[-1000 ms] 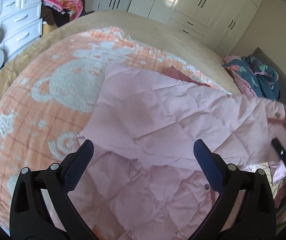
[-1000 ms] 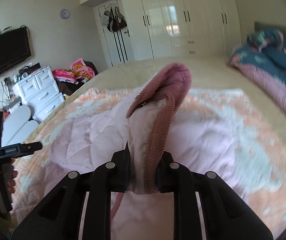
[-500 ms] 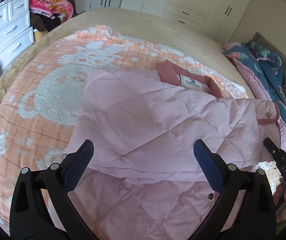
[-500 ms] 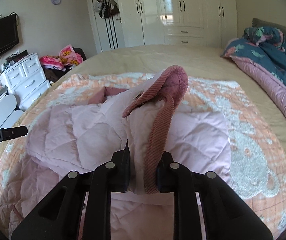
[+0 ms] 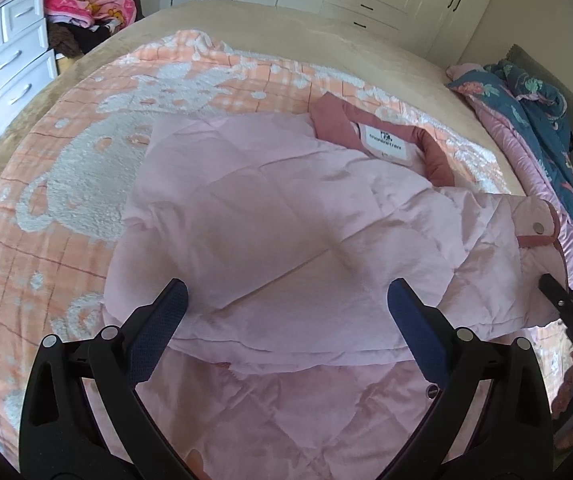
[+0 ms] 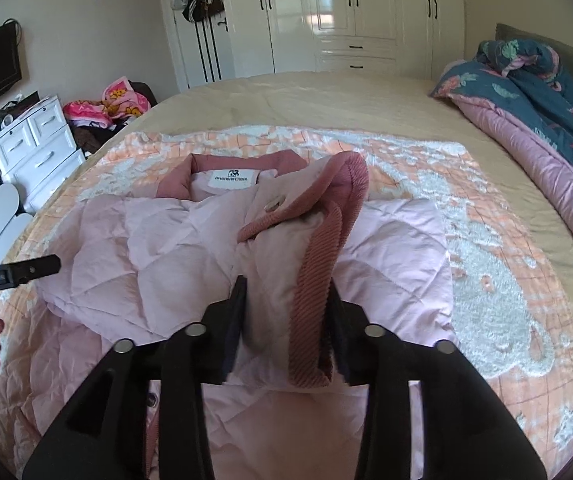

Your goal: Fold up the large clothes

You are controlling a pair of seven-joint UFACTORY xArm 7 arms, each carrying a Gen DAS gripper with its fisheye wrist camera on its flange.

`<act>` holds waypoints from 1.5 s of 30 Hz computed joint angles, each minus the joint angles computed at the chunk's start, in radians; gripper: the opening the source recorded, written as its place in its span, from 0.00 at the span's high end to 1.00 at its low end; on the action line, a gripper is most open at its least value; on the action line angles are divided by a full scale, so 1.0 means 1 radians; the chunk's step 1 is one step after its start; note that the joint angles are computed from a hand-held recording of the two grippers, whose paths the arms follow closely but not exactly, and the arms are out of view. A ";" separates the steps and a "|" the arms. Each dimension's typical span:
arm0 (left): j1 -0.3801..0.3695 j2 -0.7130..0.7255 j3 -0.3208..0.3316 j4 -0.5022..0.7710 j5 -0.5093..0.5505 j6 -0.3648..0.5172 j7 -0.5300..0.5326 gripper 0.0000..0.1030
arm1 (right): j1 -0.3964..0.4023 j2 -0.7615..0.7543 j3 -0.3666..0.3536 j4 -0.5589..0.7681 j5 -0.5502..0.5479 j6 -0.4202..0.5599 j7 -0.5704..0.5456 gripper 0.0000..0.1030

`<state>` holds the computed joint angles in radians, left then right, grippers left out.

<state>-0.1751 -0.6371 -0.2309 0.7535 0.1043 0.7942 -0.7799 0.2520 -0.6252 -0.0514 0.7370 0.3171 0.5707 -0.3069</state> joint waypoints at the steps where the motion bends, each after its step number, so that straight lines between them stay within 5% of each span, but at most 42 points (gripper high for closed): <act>1: -0.001 0.005 0.000 -0.001 0.002 -0.001 0.004 0.09 | -0.013 -0.011 0.008 -0.008 -0.003 -0.014 0.019 0.41; 9: -0.006 0.049 0.010 -0.022 0.004 -0.007 0.020 0.09 | 0.026 -0.011 0.011 0.029 -0.009 -0.008 0.013 0.35; 17: -0.004 0.066 0.015 -0.052 0.004 -0.040 0.012 0.08 | 0.052 0.106 0.089 0.084 -0.062 0.023 0.002 0.29; 21: -0.006 0.063 0.014 -0.055 0.003 -0.044 0.007 0.08 | 0.001 0.221 0.166 0.139 -0.177 0.120 0.090 0.26; 26: -0.003 0.052 -0.012 -0.046 0.038 -0.022 -0.005 0.08 | 0.003 0.269 0.166 0.121 -0.184 0.085 0.147 0.22; 34: -0.021 -0.015 -0.003 -0.013 0.015 0.067 -0.011 0.08 | 0.049 0.137 0.086 0.106 -0.035 0.147 0.107 0.15; 45: -0.026 -0.120 -0.048 0.059 0.005 0.172 -0.031 0.08 | 0.050 -0.100 0.037 0.104 0.030 0.255 0.098 0.05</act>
<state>-0.2013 -0.7569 -0.2792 0.8126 0.1097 0.9664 -0.8107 0.3015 -0.7250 -0.0147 0.8409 0.3467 0.8259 -0.2091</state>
